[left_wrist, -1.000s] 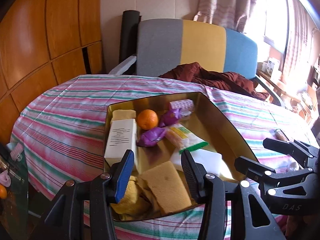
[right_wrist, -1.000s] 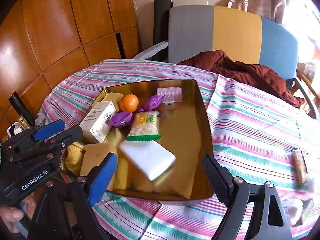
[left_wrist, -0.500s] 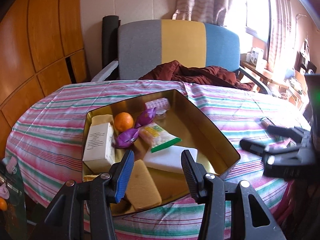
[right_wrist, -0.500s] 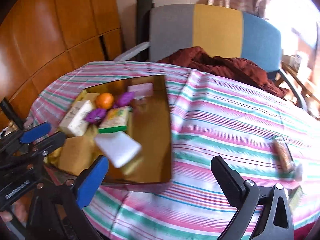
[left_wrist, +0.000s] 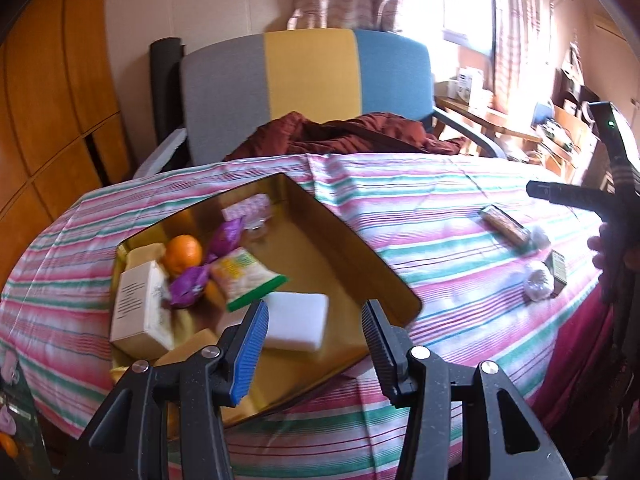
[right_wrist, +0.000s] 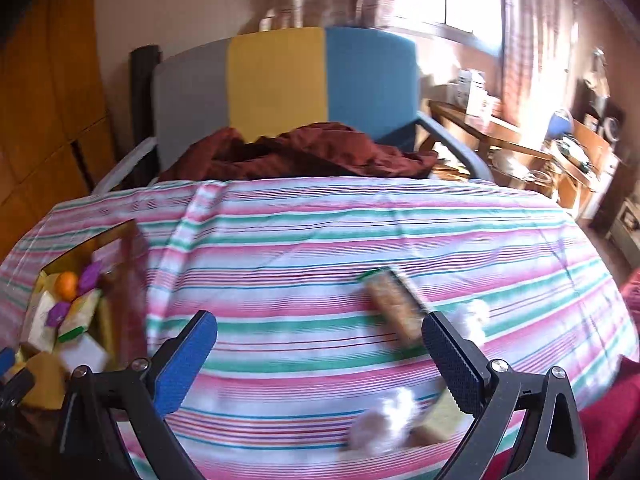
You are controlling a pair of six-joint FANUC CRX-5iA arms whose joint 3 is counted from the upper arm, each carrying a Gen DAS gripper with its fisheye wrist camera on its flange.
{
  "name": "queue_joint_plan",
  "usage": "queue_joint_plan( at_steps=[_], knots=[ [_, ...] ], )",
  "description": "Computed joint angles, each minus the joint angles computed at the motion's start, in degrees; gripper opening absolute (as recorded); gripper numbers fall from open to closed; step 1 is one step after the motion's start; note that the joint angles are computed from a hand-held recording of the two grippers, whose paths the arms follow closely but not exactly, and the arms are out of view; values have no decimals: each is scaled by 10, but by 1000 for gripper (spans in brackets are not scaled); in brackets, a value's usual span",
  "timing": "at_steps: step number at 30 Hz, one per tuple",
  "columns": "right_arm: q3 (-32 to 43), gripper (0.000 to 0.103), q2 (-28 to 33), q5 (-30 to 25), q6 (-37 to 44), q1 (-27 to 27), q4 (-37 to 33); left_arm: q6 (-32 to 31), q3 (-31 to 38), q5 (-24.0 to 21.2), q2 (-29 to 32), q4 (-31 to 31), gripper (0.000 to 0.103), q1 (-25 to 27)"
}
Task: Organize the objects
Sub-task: 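Move both grippers away from the tray toward the remaining items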
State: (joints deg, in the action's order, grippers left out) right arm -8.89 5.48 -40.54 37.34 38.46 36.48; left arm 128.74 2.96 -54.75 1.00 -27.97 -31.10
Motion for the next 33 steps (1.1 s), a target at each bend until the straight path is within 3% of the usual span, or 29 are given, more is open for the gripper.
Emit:
queue_joint_plan(
  at_steps=[8,13,22,26,33],
  knots=[
    [1,103,0,3,-1,-78,-30,-67,37,9,49,45,49,-4],
    [-5,103,-10,51,-17,-119,-126,-110,60,13,83,81,49,-4],
    [-62,103,-49,150,-155,-161,-115,-207,121,34,163,168,49,-6],
    [-72,103,-58,180,-172,-175,-136,-247,150,43,199,218,49,-1],
    [-48,103,-51,180,-101,-183,-225,-344,186,59,258,338,49,0]
  ],
)
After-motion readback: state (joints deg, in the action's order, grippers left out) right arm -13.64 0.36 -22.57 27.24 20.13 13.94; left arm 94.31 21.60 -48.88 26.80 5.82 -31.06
